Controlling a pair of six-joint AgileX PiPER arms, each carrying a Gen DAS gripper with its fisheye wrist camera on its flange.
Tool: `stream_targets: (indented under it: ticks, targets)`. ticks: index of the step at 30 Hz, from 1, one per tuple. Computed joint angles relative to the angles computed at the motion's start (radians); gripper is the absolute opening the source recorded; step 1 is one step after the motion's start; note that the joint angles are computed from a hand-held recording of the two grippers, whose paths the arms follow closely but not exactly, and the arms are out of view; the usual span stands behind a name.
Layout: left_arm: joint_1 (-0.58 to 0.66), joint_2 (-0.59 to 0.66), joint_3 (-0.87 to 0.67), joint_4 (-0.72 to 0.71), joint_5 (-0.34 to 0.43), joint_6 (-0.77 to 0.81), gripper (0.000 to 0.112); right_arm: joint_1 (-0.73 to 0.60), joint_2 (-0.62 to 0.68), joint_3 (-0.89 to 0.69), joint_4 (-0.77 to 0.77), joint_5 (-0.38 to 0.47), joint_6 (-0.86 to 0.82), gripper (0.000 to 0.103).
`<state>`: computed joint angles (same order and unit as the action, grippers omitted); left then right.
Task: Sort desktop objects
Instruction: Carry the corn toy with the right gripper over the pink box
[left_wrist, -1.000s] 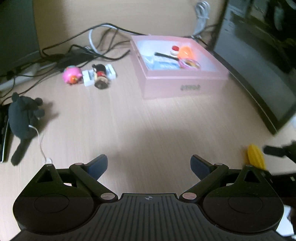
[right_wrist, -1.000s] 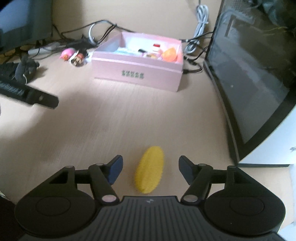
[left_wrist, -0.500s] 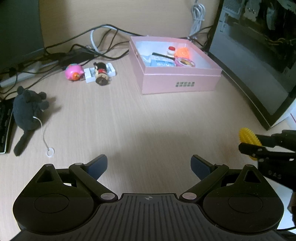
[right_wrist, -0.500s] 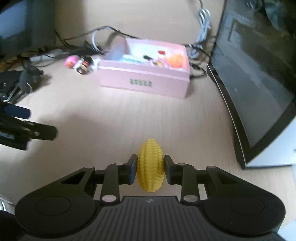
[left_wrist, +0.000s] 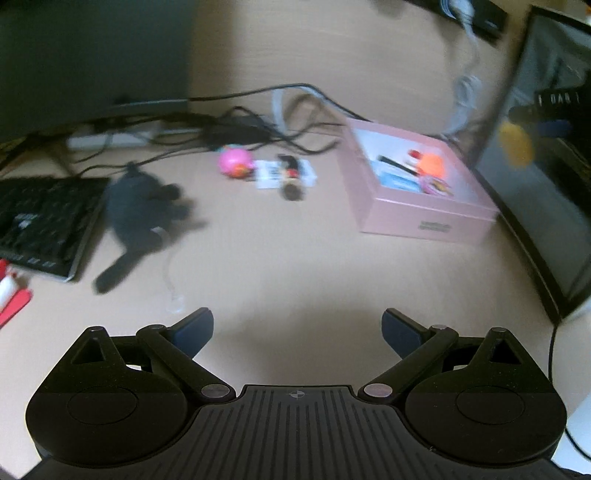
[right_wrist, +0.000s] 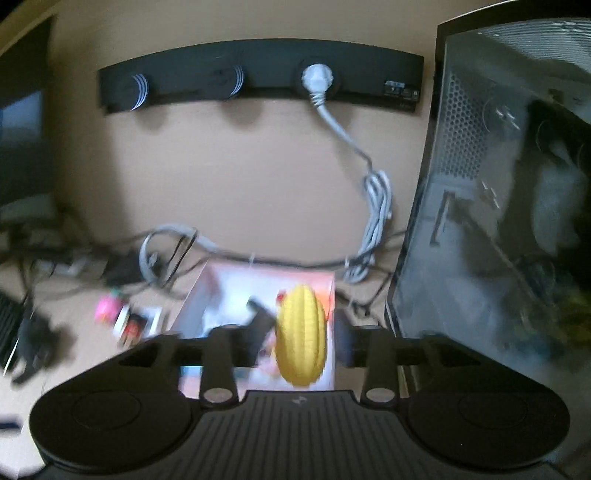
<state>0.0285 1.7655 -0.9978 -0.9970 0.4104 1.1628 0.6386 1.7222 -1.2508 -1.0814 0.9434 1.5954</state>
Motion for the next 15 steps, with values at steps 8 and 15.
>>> stream_targets:
  ticks: [8, 15]
  targets:
    - [0.089, 0.044, -0.039, 0.087, -0.032, -0.133, 0.101, -0.114, 0.102, -0.229, 0.111, -0.094, -0.247, 0.056]
    - [0.079, 0.071, -0.027, -0.070, -0.144, 0.058, 0.101, -0.045, 0.338, -0.442, 0.232, -0.209, -0.373, 0.062]
